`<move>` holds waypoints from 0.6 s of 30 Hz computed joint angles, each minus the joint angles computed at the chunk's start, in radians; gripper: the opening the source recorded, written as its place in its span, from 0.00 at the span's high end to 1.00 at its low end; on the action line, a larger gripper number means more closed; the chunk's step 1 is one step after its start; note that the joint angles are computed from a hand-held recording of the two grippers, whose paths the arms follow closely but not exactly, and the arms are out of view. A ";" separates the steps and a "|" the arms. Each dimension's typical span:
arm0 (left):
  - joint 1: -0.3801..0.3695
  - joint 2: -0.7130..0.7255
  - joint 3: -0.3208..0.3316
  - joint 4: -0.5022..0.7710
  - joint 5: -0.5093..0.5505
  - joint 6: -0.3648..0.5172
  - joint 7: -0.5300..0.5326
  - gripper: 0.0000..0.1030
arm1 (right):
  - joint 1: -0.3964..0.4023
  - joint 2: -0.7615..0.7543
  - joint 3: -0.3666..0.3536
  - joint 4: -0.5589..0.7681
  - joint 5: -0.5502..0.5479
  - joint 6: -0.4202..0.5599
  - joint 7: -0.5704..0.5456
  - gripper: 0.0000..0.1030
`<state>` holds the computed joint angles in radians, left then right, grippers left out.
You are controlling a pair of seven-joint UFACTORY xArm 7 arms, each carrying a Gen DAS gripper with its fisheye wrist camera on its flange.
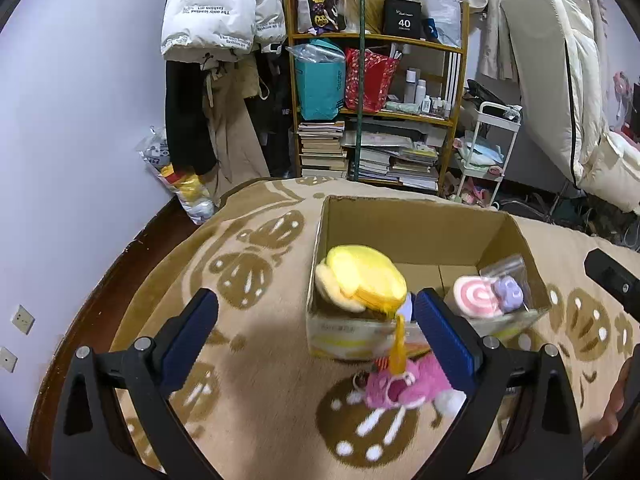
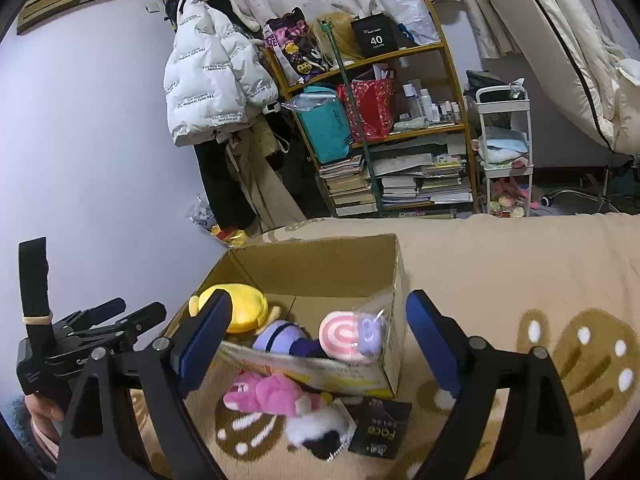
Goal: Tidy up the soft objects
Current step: 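Withdraw both open tools from the box toward the items on the rug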
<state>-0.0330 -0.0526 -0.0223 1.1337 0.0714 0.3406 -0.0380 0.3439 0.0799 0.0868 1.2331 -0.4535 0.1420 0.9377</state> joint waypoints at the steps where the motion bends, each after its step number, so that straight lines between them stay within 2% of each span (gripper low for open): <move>1: 0.001 -0.013 0.000 -0.016 0.004 -0.003 -0.002 0.05 | -0.001 -0.007 0.004 -0.005 0.011 0.009 -0.010 0.07; 4: 0.001 -0.054 0.002 -0.063 -0.003 -0.006 0.003 0.05 | 0.000 -0.040 0.014 -0.030 -0.004 0.059 -0.003 0.00; 8: -0.007 -0.110 0.008 -0.126 -0.047 0.004 0.040 0.05 | -0.015 -0.082 0.039 -0.069 -0.038 0.081 0.030 0.00; 12: -0.002 -0.151 0.001 -0.179 -0.039 0.003 0.042 0.05 | -0.037 -0.114 0.064 -0.103 -0.036 0.092 0.036 0.00; 18: -0.003 -0.187 -0.005 -0.229 -0.035 0.010 0.046 0.05 | -0.055 -0.149 0.092 -0.149 0.015 0.106 -0.007 0.00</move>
